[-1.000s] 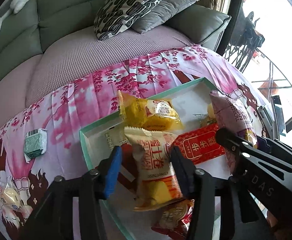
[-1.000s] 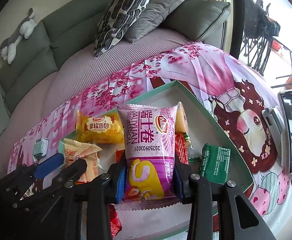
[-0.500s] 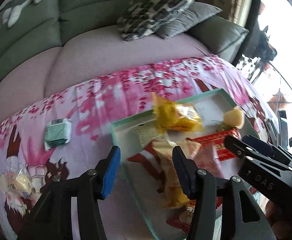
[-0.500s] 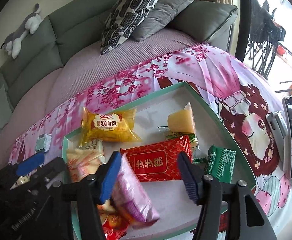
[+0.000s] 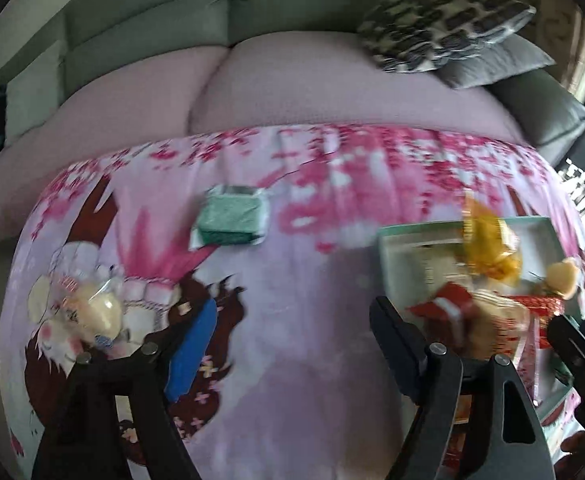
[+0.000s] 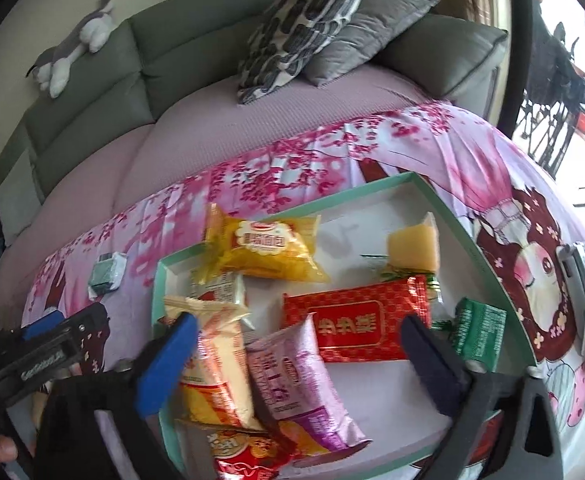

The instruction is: Organize snacks

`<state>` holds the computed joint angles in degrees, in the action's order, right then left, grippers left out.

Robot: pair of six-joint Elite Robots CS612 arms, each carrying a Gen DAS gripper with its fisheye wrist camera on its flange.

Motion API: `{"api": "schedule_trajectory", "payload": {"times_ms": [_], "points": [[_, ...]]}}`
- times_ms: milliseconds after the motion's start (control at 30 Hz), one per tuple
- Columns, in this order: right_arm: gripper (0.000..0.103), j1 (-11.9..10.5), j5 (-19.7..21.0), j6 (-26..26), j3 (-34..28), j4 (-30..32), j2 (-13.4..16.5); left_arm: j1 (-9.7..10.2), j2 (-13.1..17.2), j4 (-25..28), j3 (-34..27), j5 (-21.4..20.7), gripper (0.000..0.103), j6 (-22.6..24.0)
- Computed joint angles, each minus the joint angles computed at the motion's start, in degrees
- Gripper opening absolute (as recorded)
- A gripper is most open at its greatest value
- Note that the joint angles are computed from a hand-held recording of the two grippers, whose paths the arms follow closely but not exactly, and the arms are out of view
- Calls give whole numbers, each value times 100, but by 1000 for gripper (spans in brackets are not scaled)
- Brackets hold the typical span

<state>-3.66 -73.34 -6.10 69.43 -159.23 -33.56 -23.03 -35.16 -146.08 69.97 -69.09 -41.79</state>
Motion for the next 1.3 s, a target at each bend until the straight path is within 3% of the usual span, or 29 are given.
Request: {"api": "schedule_trajectory", "payload": {"times_ms": [200, 267, 500, 800, 1300], "points": [[103, 72, 43, -191, 30, 50, -14, 55, -93, 136, 185, 210, 82, -344], [103, 94, 65, -300, 51, 102, -28, 56, -139, 156, 269, 304, 91, -412], [103, 224, 109, -704, 147, 178, -78, 101, -260, 174, 483, 431, 91, -678], [103, 325, 125, -968, 228, 208, -113, 213, -515, 477, 828, 621, 91, -1414], [103, 580, 157, -1601, 393, 353, -185, 490, -719, 334, 1275, 122, 91, -2166]]}}
